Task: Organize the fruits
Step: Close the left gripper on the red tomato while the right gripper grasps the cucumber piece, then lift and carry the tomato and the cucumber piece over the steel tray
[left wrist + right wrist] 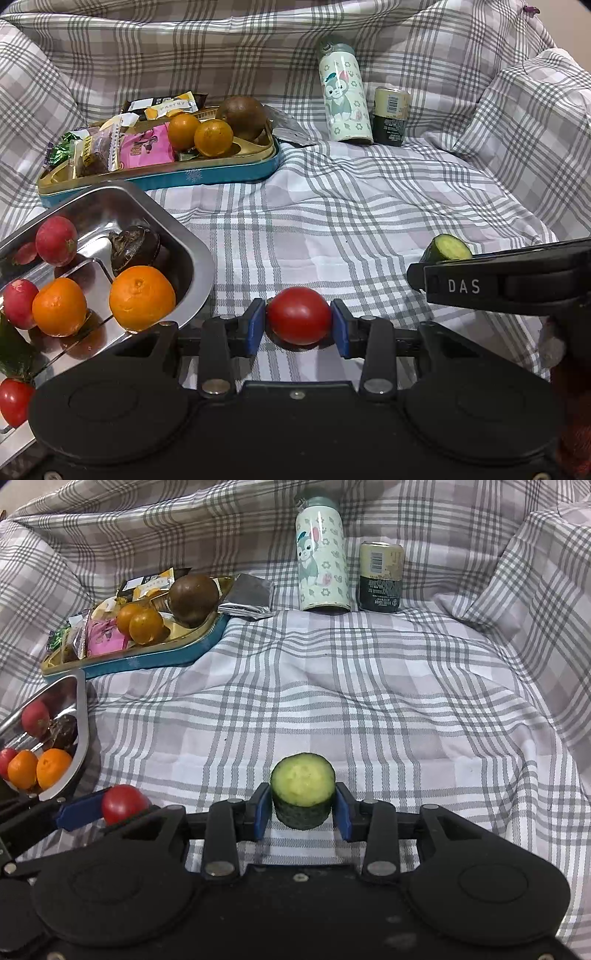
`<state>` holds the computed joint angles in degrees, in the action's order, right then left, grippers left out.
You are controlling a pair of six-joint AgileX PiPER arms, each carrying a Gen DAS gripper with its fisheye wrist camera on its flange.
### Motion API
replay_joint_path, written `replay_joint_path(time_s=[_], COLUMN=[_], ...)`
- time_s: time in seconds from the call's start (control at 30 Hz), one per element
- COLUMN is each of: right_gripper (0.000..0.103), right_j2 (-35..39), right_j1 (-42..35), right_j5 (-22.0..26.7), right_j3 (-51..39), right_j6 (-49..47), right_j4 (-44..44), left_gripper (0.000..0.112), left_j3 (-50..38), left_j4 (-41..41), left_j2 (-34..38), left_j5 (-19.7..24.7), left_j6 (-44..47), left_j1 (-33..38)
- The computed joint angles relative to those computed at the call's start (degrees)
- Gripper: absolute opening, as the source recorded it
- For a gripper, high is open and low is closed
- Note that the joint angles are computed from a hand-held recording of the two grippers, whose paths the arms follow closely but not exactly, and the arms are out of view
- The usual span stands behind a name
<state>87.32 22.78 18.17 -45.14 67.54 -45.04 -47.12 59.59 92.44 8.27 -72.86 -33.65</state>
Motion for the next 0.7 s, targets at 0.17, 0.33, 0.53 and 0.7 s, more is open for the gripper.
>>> replay_joint_path(time_s=[0.17,0.33,0.53,0.7], right_gripper=[0.037,0.037,0.036,0.036], right_j2=[-0.2,-0.9,-1.6,-2.5], right_j1=[0.1,-1.5,-0.5,0.5], right_j5=[-0.2,-2.3,-0.8,0.1], right_j3=[0.6,1.3,1.5,1.9], right_j6=[2.9,1.4,9.4,15.9], right_j4=[-2.8,-0.5,-7.7,-13.8], left_gripper=[0.047,0.044,0.043,0.043], left_j3=[0.4,1.0,1.1,2.7], left_j4=[8.1,10.7,0.4,5.3], left_j2=[0.1,-0.2,-1.0,-3.5], left_j5=[0.9,-0.7,-2.5,-3.2], left_j6=[-8.0,-11.3,-2.2,-7.5], left_j1=[-1.0,-0.2,1.0,1.1])
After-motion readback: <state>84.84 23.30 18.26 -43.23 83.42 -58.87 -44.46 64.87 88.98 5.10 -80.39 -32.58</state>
